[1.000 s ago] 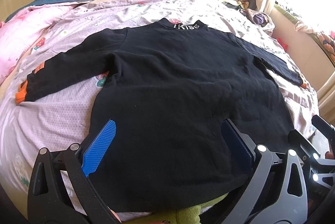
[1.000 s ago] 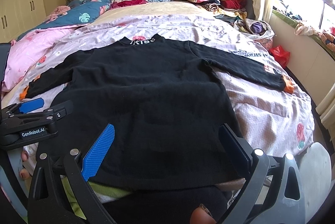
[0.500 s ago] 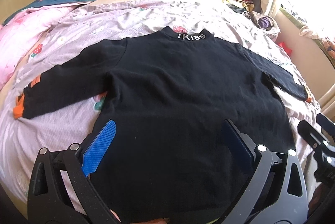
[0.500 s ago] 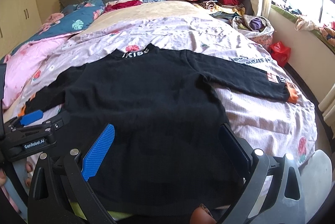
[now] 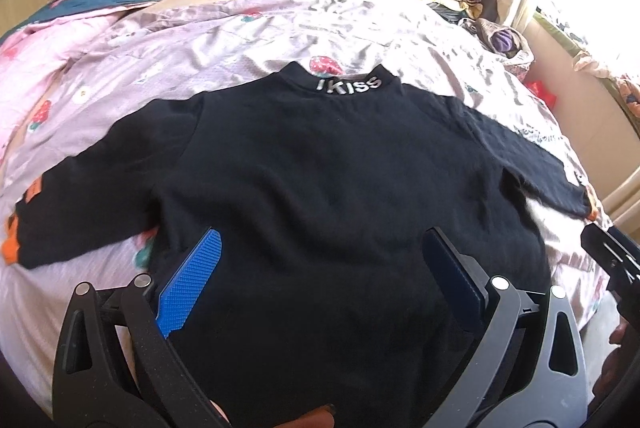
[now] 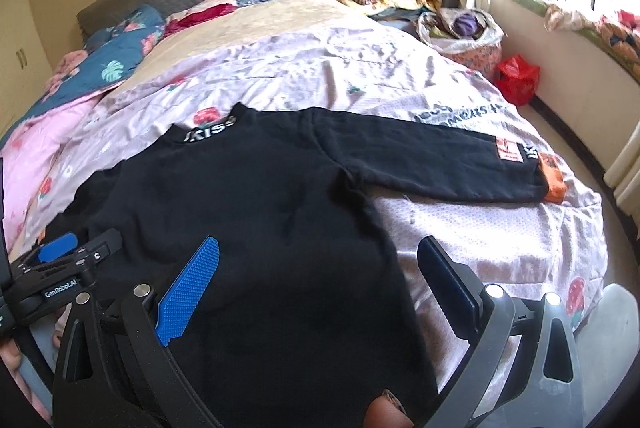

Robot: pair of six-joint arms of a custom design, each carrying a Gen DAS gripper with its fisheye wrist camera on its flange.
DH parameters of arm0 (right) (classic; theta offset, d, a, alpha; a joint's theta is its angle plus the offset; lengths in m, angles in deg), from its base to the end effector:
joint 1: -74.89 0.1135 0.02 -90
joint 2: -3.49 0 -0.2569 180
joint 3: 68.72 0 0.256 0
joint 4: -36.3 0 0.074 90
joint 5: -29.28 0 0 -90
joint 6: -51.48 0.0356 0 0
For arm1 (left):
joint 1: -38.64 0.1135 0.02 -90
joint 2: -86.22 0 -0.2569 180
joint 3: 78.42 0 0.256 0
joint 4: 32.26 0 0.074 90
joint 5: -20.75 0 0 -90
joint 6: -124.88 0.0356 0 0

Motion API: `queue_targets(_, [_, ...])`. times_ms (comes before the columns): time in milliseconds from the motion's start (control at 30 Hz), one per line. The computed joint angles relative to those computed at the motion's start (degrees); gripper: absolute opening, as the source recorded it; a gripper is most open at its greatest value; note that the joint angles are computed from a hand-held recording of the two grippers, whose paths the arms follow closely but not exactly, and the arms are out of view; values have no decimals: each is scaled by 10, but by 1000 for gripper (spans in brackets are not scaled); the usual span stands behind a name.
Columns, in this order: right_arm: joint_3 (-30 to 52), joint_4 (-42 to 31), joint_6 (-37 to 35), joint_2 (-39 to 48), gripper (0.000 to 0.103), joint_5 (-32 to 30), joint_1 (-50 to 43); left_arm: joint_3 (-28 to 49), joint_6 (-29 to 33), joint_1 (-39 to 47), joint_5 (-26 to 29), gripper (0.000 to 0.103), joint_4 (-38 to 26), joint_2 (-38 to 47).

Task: Fold small clothes
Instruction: 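Move the right gripper to the orange sleeve cuff and grasp it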

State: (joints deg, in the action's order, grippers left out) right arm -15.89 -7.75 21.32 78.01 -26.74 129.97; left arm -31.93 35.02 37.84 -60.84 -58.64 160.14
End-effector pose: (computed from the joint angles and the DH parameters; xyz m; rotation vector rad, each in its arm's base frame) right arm 0.1490 0.1787 0.1721 0.2596 2.4145 0.0408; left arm 0.2405 -0.0086 0.1543 0.0807 2.5042 -0.1889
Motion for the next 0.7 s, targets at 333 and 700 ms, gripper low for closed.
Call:
queue_targets(333, [-65, 46, -100, -60, 99, -73, -188, 100, -39, -40, -13, 95, 26, 132])
queue_targets(700, [-122, 129, -228, -51, 99, -179, -446, 186, -65, -89, -54, 95, 49, 248])
